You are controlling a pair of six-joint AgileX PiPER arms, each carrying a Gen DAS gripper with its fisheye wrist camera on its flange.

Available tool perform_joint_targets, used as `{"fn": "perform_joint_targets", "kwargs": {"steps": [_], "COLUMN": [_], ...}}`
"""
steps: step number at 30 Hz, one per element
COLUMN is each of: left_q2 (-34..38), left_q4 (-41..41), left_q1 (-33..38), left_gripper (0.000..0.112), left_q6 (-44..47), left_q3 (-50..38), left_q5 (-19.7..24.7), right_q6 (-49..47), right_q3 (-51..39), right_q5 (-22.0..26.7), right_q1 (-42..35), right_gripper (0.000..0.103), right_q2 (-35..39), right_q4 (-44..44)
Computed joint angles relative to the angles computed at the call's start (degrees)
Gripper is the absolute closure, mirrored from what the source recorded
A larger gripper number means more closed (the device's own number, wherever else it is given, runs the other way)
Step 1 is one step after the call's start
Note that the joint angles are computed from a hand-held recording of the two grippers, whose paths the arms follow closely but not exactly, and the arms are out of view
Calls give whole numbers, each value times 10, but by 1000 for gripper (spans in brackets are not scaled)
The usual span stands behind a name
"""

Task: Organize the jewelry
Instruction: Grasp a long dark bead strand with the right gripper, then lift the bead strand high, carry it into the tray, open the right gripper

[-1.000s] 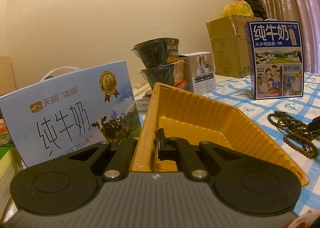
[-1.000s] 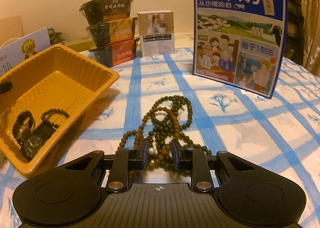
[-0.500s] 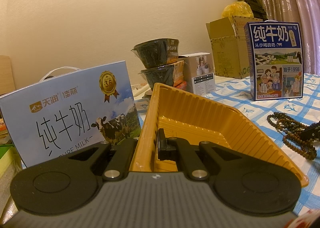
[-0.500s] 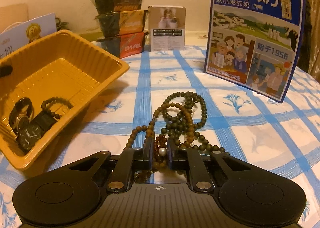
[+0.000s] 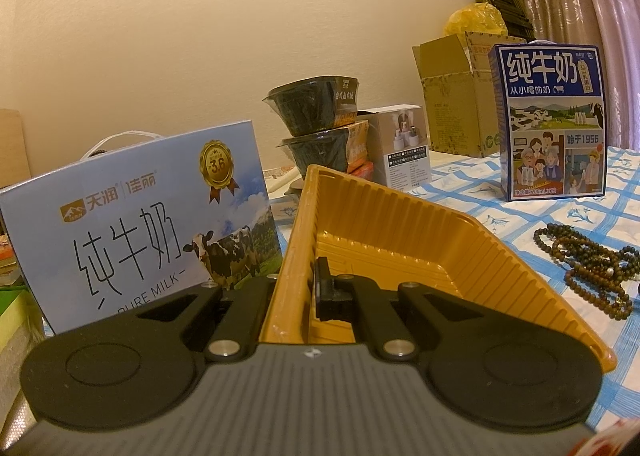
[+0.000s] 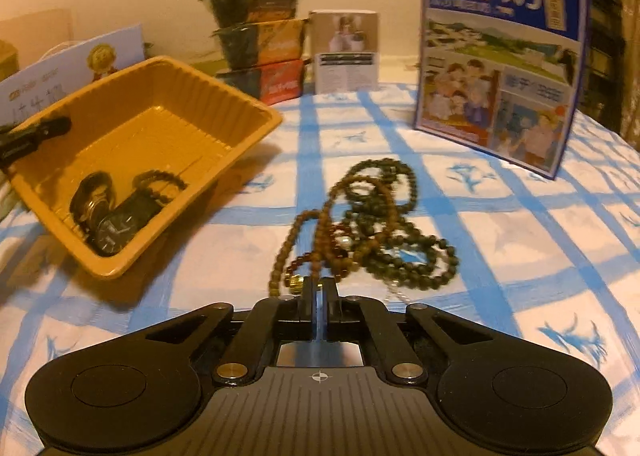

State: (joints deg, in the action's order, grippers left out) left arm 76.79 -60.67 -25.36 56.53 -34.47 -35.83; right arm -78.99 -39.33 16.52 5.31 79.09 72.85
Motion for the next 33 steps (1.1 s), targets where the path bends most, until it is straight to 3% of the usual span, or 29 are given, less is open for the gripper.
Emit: {"fn": "perform_joint_targets", "kwargs": {"steps": [2,4,6,11,14,17,19,20,24,28,33], "left_q2": [0,0,-1,0,-1,-2,-1,-2,-1,0,0], "left_q4": [-2,-1,-2,-2,1,0,2,2,7,6,-1], "left_q1": [0,-1,0,0,0,0,1,2,2,2,-1], "left_gripper": [109,109,109,109,109,109,109,109,109,109,109], "left_q6": [1,1,2,1,0,0,0,-1,-6,-6,2], "left_q3": [0,1,1,0,2,2,3,4,5,5,3], "left_q5": [-1,-1,-1,0,0,1,1,1,-1,-1,-1], "right_q6": [21,25,-8,-10,80,109,93,87,-7,-59,-14], "right_q3": [-12,-35,-55,-124,-162,-178,-185,-186,-160,-115,-85], "right_q5": [-17,-13,-4,33,31,24,37,44,71,144,215], "right_q1": [-2,-15,-30,-56,-52,-48,-52,-54,-60,-82,-110], "right_gripper": [97,84,77,77,77,77,97,97,97,97,97], "right_q2": [9,28,48,114,146,166,172,171,140,72,-21], "right_q4": [-2,-2,38,57,-31,-60,-48,-46,35,96,76]}}
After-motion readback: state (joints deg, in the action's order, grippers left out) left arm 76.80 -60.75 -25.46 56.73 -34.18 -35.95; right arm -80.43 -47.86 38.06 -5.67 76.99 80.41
